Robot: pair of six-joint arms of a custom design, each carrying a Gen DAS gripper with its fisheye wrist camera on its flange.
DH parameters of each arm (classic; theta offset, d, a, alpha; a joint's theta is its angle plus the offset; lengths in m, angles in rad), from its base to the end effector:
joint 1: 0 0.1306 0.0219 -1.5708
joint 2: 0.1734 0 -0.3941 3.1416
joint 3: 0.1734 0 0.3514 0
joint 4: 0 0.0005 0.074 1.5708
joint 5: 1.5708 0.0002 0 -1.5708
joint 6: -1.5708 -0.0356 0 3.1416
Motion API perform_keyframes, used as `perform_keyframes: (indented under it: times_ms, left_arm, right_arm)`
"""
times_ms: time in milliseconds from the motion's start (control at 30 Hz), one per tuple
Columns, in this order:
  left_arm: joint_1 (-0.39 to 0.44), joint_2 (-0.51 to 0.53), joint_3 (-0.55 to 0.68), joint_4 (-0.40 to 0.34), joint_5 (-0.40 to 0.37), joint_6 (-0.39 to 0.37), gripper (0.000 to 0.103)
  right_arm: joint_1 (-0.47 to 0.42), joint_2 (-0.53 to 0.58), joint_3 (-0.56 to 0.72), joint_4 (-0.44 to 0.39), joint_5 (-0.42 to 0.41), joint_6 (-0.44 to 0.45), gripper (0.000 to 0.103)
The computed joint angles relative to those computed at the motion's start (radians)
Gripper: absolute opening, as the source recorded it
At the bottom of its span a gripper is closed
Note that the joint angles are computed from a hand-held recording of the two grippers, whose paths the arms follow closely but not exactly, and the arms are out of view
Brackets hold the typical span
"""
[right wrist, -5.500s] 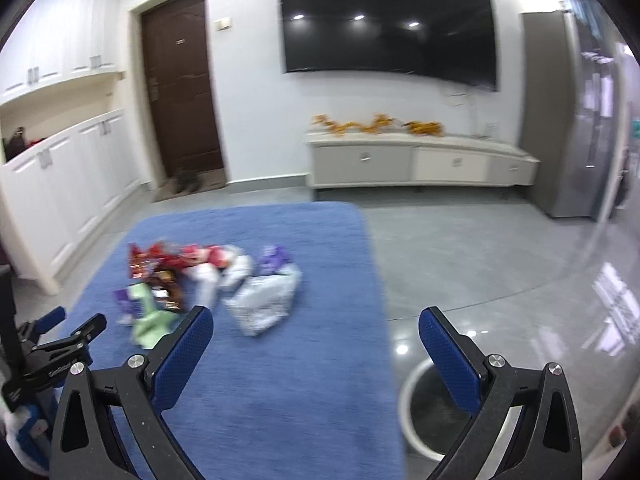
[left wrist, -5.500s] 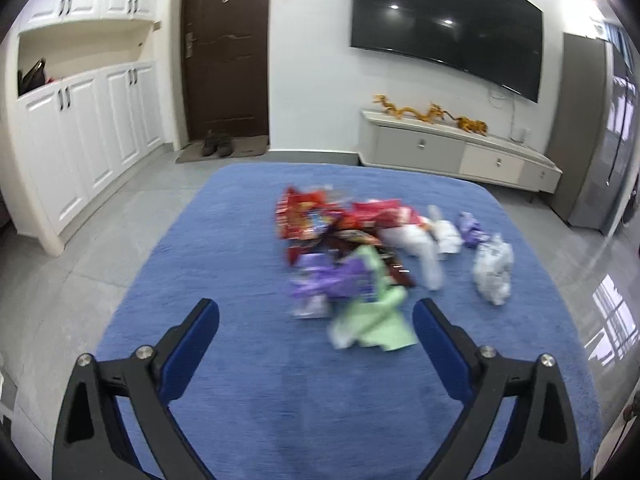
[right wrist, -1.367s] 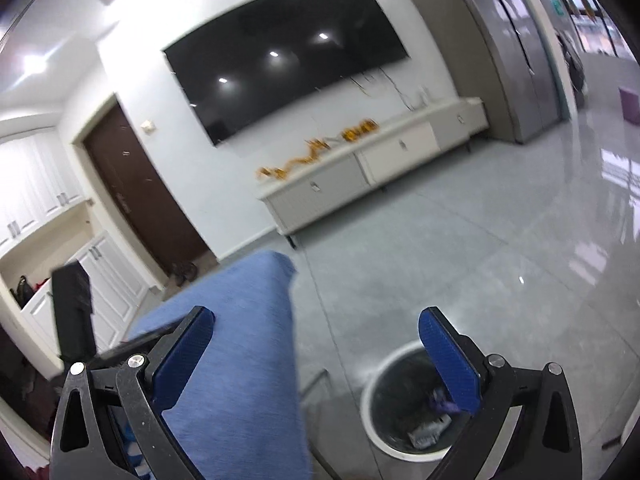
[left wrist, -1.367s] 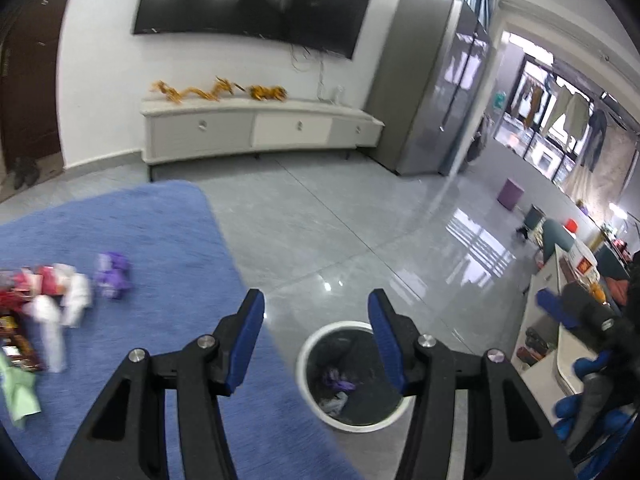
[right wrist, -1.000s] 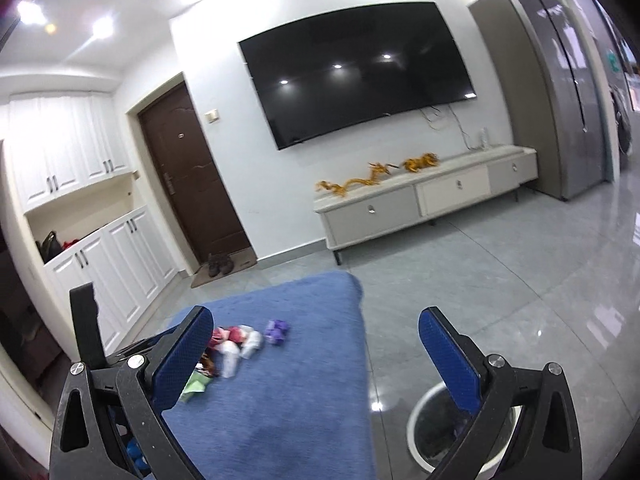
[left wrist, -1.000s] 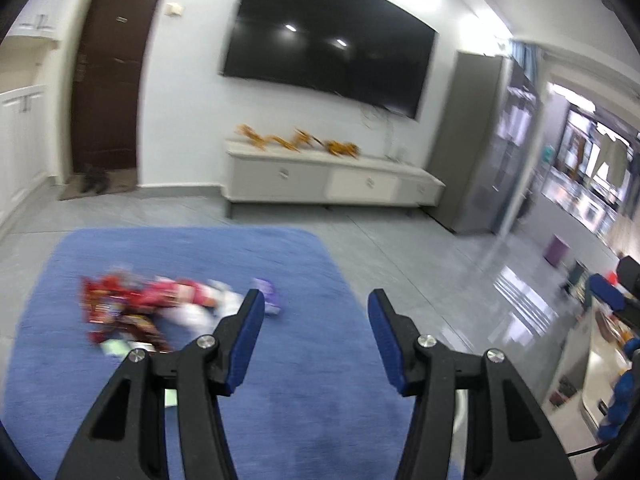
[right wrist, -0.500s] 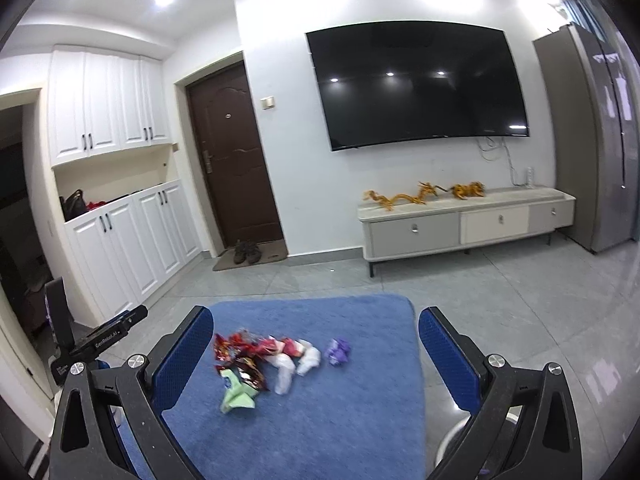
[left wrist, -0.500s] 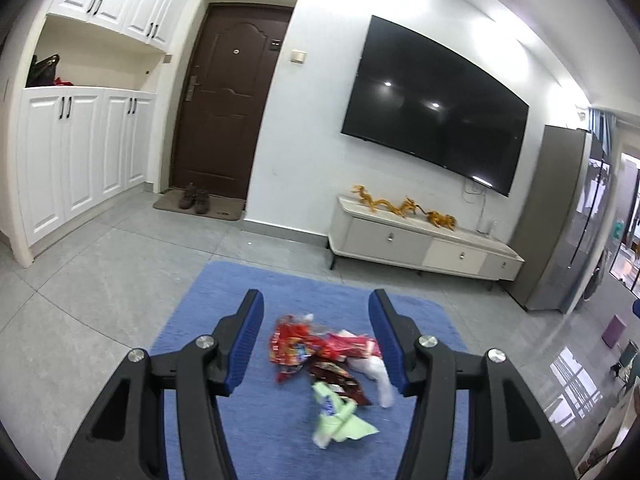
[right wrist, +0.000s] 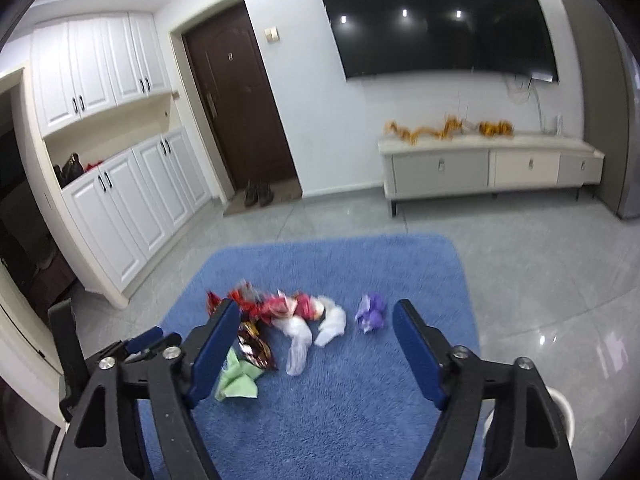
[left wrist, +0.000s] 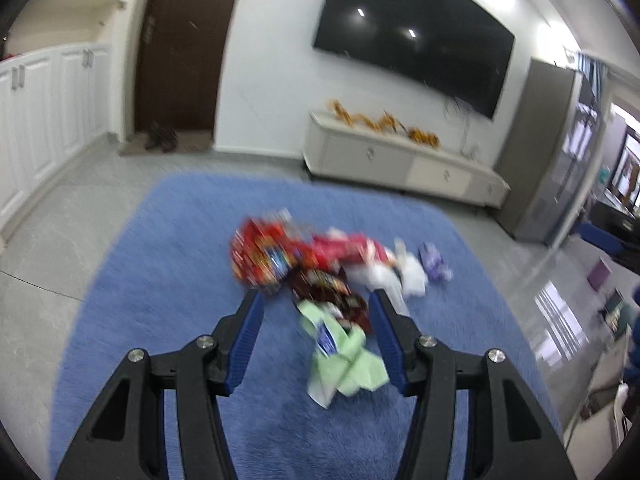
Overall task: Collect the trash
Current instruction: 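Grasp the white tissue with the right tool while the left grasps the green wrapper, then carry the tissue and green wrapper to the bin and release both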
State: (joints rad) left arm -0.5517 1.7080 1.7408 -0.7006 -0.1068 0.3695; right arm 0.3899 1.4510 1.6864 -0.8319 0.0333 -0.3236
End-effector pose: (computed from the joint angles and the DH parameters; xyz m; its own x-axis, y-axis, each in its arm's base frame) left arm 0.4951 -0.3008 0.4495 -0.6543 -0.0190 -0.7560 0.2291 0.9478 -0.2220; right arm 0.4402 0.1791 0.5444 -0.6053 0.0949 -0.7903 -0.1708 0.9543 0.2453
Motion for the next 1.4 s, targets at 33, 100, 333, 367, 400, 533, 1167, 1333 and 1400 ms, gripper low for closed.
perform_keyframes:
  times_ms: [33, 100, 333, 367, 400, 533, 1167, 1333, 1400]
  left_arm:
    - [-0.001, 0.009, -0.004, -0.003, 0.012, -0.005, 0.053]
    - [-0.005, 0.049, 0.018, -0.028, 0.031, -0.022, 0.053]
    - [0.000, 0.131, 0.060, -0.059, 0.073, -0.039, 0.053]
    - [0.004, 0.138, 0.062, -0.056, 0.079, -0.037, 0.053]
    - [0.006, 0.141, 0.059, -0.050, 0.081, -0.037, 0.052]
    - [0.000, 0.136, 0.032, -0.019, 0.074, -0.039, 0.051]
    - [0.014, 0.054, -0.089, 0.087, 0.129, 0.037, 0.024]
    - [-0.005, -0.012, -0.162, 0.129, 0.118, 0.087, 0.024]
    - [-0.015, -0.040, -0.184, 0.136, 0.103, 0.093, 0.024]
  right_arm:
    - [-0.007, 0.017, 0.001, -0.001, -0.016, -0.001, 0.072]
    - [-0.017, 0.065, 0.008, -0.001, -0.058, -0.005, 0.071]
    - [-0.028, 0.236, 0.097, -0.023, -0.164, 0.025, 0.064]
    - [-0.028, 0.259, 0.116, -0.027, -0.168, 0.036, 0.062]
    - [-0.028, 0.288, 0.135, -0.032, -0.167, 0.049, 0.061]
    - [-0.034, 0.368, 0.199, -0.049, -0.148, 0.075, 0.053]
    - [-0.070, 0.354, 0.118, -0.002, -0.173, 0.020, 0.025]
    - [-0.062, 0.244, 0.002, 0.038, -0.199, 0.006, 0.025]
    - [-0.051, 0.195, -0.051, 0.052, -0.199, 0.000, 0.025]
